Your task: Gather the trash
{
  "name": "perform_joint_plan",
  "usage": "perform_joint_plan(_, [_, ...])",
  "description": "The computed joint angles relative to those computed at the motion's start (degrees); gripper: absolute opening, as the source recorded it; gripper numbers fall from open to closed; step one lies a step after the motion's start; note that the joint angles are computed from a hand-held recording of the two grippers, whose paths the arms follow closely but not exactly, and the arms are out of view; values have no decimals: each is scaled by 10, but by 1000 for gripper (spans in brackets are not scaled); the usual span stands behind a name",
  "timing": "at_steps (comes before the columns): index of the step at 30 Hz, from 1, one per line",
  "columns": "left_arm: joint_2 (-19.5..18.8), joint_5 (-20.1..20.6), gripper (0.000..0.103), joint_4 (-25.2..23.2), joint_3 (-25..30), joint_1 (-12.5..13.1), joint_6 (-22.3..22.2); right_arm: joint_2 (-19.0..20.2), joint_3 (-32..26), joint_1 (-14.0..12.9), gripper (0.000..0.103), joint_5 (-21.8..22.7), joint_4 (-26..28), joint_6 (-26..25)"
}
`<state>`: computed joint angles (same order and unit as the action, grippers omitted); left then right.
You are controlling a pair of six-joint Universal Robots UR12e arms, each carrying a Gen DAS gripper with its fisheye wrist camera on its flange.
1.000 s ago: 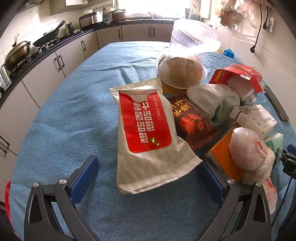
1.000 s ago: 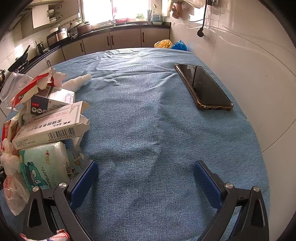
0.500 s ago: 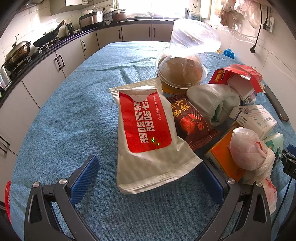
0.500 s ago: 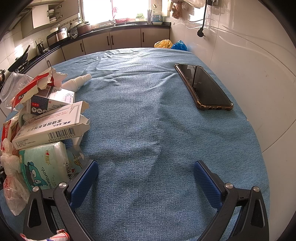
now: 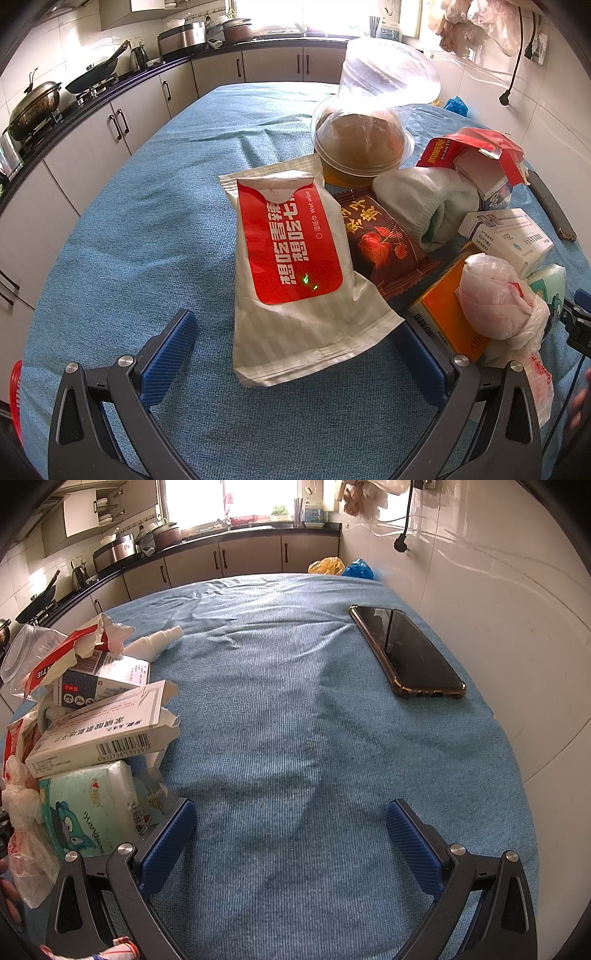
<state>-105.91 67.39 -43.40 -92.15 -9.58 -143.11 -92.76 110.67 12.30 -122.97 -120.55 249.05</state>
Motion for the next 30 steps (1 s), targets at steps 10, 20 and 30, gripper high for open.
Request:
perform_joint_plan(10, [0, -4, 103, -2, 0, 1, 1, -11, 2, 19, 103, 20, 15, 0])
perform_joint_plan(20, [59, -92, 103, 79, -56, 65, -1, -29, 16, 58, 103, 14, -28, 49])
perform_joint_plan(30, [109, -132, 103, 332, -135, 137, -108, 0, -23, 163, 103, -194, -33, 90])
